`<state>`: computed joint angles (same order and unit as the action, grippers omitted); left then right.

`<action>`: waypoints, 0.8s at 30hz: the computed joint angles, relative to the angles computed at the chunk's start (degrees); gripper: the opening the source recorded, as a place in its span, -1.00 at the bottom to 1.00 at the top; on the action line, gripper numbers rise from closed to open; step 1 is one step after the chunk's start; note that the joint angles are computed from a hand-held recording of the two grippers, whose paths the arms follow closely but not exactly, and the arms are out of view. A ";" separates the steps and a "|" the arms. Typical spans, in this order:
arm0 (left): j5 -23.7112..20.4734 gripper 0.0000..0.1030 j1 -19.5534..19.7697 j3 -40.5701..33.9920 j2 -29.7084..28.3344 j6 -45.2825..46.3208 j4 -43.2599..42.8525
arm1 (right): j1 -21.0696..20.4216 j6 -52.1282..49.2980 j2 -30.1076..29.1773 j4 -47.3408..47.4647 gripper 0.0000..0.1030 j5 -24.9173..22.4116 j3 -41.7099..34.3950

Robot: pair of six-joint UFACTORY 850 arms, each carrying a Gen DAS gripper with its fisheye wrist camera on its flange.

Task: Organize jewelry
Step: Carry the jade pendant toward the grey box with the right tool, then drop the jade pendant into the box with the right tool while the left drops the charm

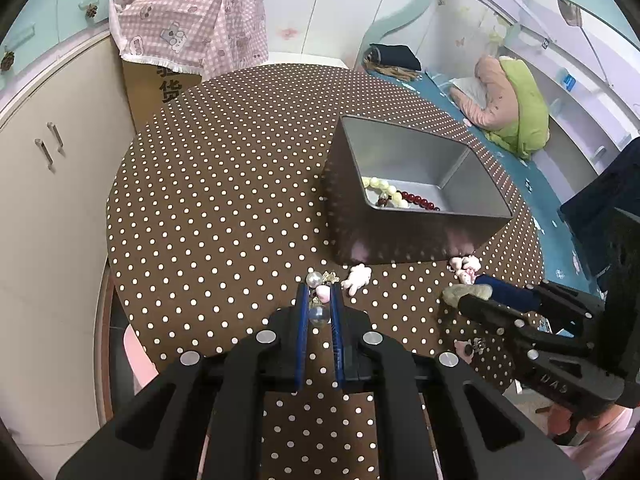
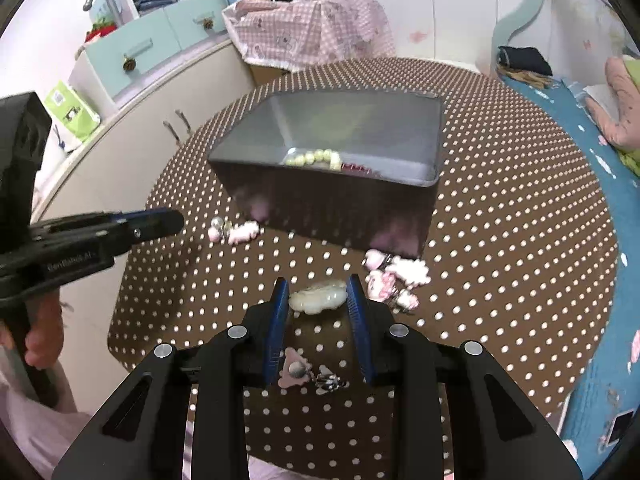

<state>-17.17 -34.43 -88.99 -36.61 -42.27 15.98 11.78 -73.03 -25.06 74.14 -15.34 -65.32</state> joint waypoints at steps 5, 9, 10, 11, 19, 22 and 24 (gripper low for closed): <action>0.21 -0.82 0.00 -0.61 0.01 -1.06 1.31 | -0.43 -2.23 0.48 2.79 -0.41 -0.47 0.10; 0.27 -0.82 -0.01 -1.21 0.08 -1.97 2.61 | -0.47 -4.34 1.14 5.12 -0.41 -0.15 0.38; 0.31 -0.82 0.01 -1.42 0.10 -2.14 2.96 | -0.55 -5.22 1.33 5.98 -0.41 -0.36 0.42; 0.45 -0.82 0.04 -1.65 0.18 -2.54 3.70 | -0.69 -6.62 1.70 7.41 -0.41 -0.68 0.51; 0.82 -0.82 -0.30 -3.69 0.06 -5.68 8.71 | -1.24 -16.78 3.61 16.64 -0.41 -1.10 0.59; 1.18 -0.82 -0.56 -4.65 -0.01 -8.02 12.15 | -1.14 -21.84 3.98 21.88 -0.41 -1.33 0.24; 0.96 -0.82 -0.69 -5.61 -0.28 -8.65 13.37 | -1.24 -24.91 3.96 25.58 -0.41 -1.91 -0.31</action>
